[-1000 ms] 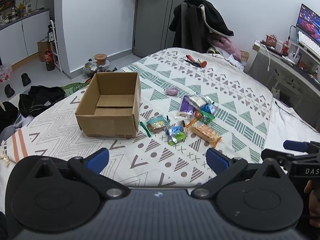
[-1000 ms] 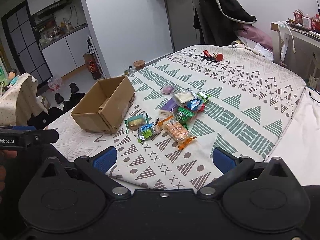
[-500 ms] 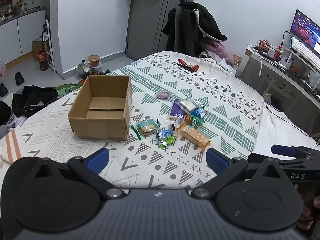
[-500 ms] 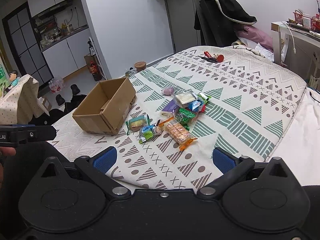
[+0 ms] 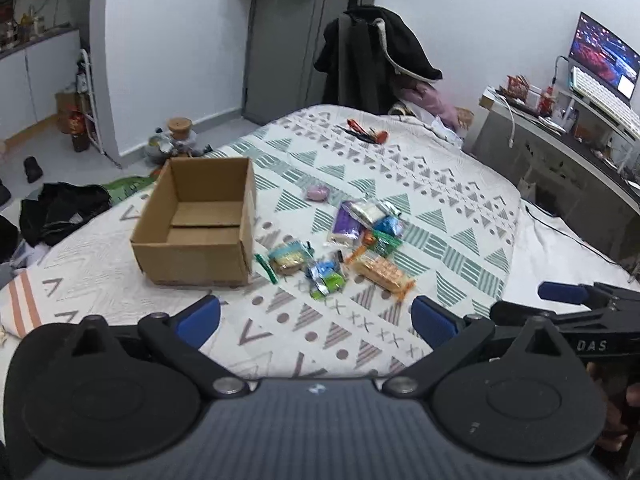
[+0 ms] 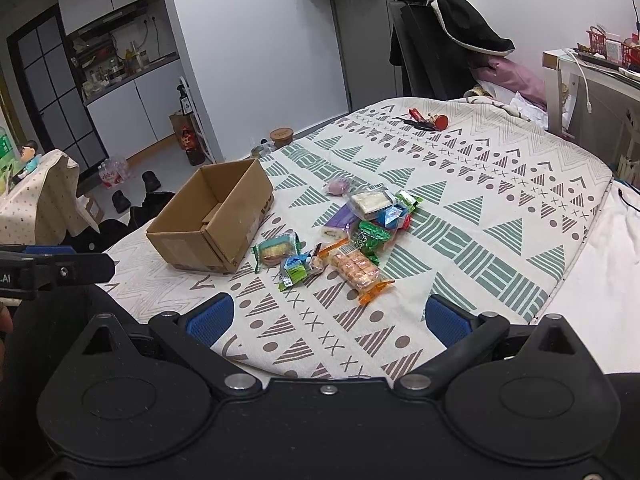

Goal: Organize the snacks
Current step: 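Approach the snack pile with both tools open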

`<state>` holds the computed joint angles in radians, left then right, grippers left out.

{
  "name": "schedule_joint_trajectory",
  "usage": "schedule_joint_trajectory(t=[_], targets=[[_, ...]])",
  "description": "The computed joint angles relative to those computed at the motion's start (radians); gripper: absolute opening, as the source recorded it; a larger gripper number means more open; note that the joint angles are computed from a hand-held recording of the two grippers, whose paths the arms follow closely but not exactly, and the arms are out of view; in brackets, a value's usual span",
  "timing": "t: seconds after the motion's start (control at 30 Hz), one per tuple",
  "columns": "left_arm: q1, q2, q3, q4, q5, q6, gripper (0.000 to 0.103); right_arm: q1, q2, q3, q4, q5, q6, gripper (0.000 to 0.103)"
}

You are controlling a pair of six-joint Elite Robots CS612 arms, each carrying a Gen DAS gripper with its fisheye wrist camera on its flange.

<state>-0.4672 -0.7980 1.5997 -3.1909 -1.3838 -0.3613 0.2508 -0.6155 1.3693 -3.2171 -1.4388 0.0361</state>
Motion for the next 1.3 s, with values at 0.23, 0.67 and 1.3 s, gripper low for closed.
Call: schedule_joint_trajectory(t=[0.23, 0.67, 1.3], targets=[[0.006, 0.005, -0.004, -0.015, -0.012, -0.078, 0.102, -0.001, 0.000, -0.001, 0.003, 0.007, 0.004, 0.103], [0.000, 0.033, -0.035, -0.025, -0.006, -0.039, 0.102, -0.005, 0.005, -0.026, 0.060, 0.027, 0.005, 0.103], [0.036, 0.102, -0.177, 0.148, -0.150, -0.071, 0.102, -0.013, 0.062, -0.162, 0.173, 0.044, 0.003, 0.103]])
